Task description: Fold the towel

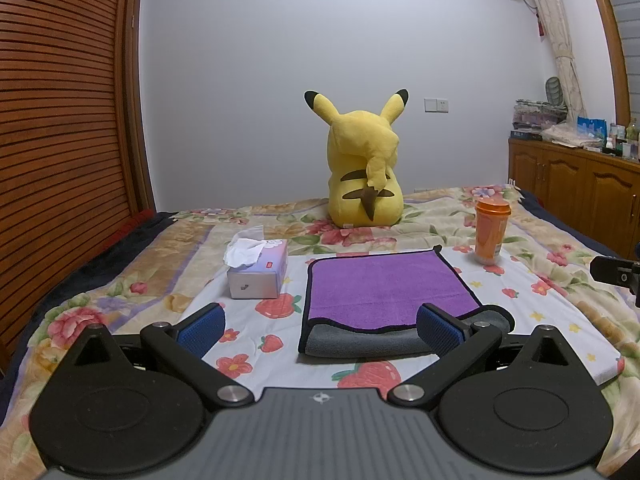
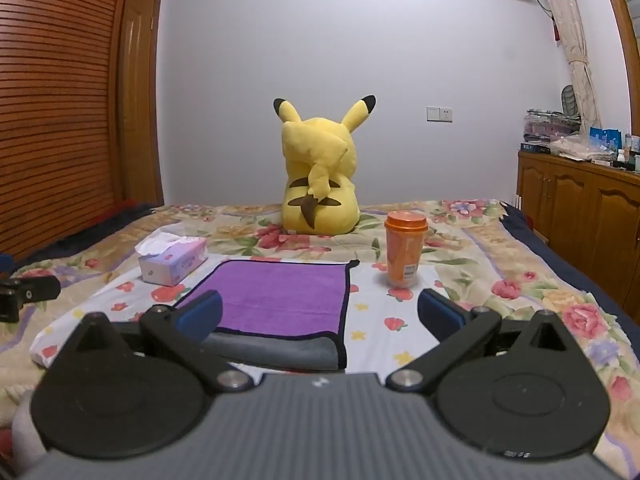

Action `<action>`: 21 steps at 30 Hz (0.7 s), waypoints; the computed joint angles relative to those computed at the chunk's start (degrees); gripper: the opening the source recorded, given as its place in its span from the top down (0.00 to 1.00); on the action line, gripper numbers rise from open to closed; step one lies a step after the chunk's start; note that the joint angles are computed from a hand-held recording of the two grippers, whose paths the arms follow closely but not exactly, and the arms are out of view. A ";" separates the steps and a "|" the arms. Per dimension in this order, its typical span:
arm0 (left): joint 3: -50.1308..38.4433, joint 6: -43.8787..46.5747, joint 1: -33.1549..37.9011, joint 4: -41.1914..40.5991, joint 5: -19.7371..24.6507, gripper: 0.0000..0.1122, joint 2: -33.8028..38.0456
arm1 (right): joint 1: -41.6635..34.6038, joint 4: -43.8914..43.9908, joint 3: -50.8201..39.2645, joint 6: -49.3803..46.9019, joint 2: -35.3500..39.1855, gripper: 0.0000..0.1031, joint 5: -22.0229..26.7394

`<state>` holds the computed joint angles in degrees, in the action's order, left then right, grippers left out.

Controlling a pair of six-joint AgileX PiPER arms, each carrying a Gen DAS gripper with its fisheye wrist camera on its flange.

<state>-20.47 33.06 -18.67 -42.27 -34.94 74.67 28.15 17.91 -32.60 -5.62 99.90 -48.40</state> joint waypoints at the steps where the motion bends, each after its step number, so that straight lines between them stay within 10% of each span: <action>1: -0.03 -0.57 0.50 0.88 0.09 0.08 0.15 | 0.00 -0.01 -0.03 0.01 0.03 0.00 0.01; 21: -0.08 -0.22 0.35 0.53 0.00 0.08 0.21 | 0.46 0.49 -0.43 -0.10 0.26 0.00 0.11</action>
<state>-20.55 32.84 -18.33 -41.75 -34.93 74.88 28.61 18.40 -33.03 -5.72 100.16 -48.29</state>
